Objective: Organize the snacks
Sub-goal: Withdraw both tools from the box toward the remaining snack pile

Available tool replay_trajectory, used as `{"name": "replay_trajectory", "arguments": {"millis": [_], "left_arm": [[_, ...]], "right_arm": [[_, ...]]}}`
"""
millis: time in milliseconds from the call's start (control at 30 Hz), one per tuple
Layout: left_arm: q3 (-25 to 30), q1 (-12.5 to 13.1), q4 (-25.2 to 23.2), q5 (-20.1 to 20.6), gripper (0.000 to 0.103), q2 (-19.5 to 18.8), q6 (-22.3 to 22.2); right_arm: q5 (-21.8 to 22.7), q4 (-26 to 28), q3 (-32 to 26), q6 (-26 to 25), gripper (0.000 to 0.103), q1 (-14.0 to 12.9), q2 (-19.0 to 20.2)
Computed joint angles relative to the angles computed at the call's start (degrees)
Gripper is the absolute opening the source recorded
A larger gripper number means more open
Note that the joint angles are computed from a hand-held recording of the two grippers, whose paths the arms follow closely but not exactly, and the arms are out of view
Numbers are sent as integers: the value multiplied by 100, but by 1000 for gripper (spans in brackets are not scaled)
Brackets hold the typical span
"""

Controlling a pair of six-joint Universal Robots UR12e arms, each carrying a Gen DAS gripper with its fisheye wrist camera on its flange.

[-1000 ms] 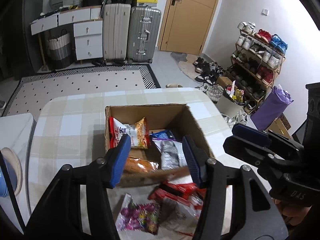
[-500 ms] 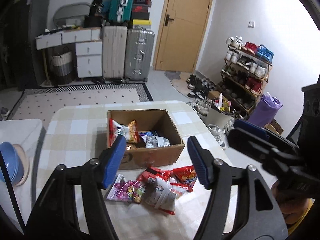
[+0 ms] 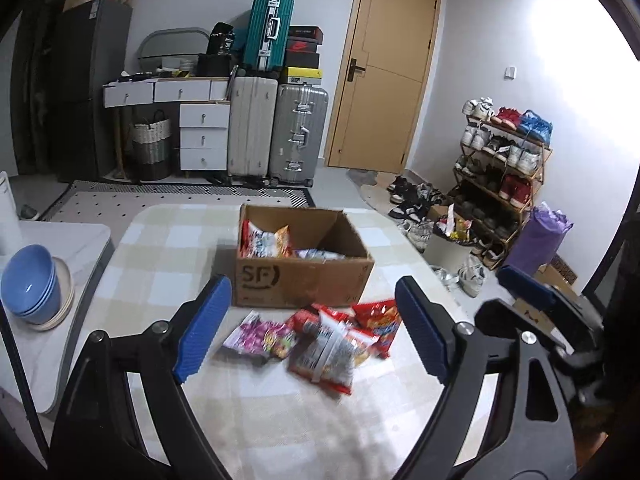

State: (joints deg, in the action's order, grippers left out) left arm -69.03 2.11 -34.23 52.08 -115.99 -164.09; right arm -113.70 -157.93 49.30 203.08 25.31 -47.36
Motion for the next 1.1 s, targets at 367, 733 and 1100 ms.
{"name": "replay_trajectory", "arguments": {"millis": [367, 733, 1100], "left_arm": [[-693, 133, -65, 119, 83, 6, 135], [-470, -41, -454, 597, 83, -430, 259], [-386, -105, -529, 576, 102, -558, 179]], "right_arm": [[686, 132, 989, 1413, 99, -141, -293], [1010, 289, 1196, 1701, 99, -254, -253], [1290, 462, 738, 1136, 99, -338, 64]]}}
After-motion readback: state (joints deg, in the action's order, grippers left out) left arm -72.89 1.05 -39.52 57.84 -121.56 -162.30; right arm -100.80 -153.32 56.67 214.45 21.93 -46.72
